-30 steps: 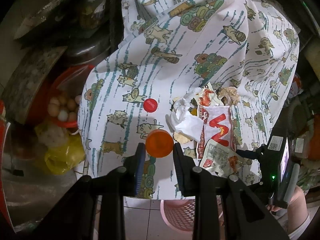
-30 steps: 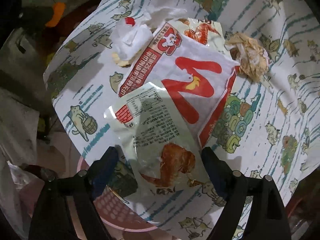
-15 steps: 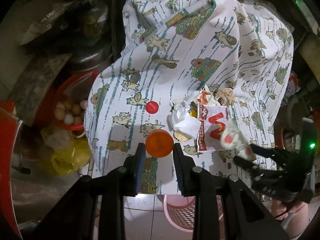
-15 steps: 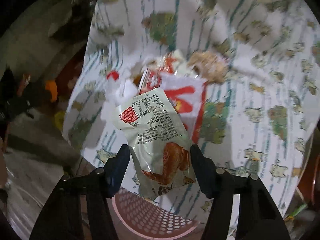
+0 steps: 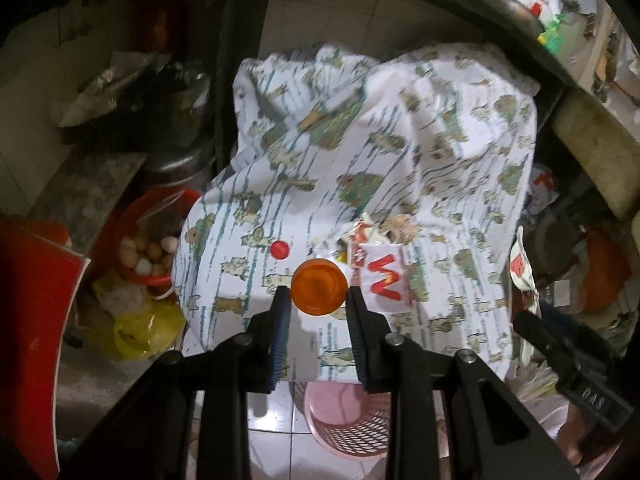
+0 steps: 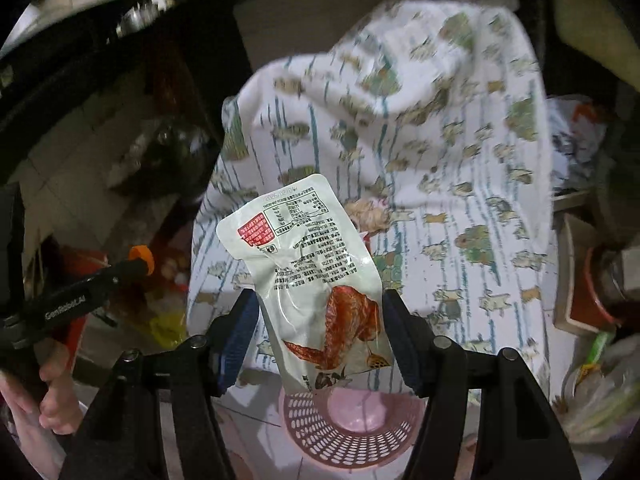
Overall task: Collect trash
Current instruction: 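Carry the wrapper with the right tool over the pink basket and release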
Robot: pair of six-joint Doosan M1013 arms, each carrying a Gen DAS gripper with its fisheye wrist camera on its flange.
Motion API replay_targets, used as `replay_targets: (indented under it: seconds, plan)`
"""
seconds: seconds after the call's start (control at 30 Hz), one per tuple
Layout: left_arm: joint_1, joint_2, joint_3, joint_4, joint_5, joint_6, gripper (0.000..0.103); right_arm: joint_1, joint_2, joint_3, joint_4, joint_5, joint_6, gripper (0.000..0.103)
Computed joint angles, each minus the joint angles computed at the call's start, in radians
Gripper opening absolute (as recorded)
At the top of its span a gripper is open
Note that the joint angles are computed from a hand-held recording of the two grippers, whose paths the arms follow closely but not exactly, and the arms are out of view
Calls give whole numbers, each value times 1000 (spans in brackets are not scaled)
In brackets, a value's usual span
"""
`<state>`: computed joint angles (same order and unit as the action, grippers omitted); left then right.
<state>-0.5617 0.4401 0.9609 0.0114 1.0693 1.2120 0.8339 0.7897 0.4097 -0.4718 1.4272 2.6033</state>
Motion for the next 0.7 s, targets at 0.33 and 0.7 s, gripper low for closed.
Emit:
replay_targets:
  seconds: [0.33, 0.7]
  plan:
    - [-23, -62, 102, -81, -11, -1, 26, 47, -86, 194, 20, -34, 250, 66]
    - [-43, -19, 162, -139, 127, 31, 26, 33, -114, 383, 279, 11, 314, 66]
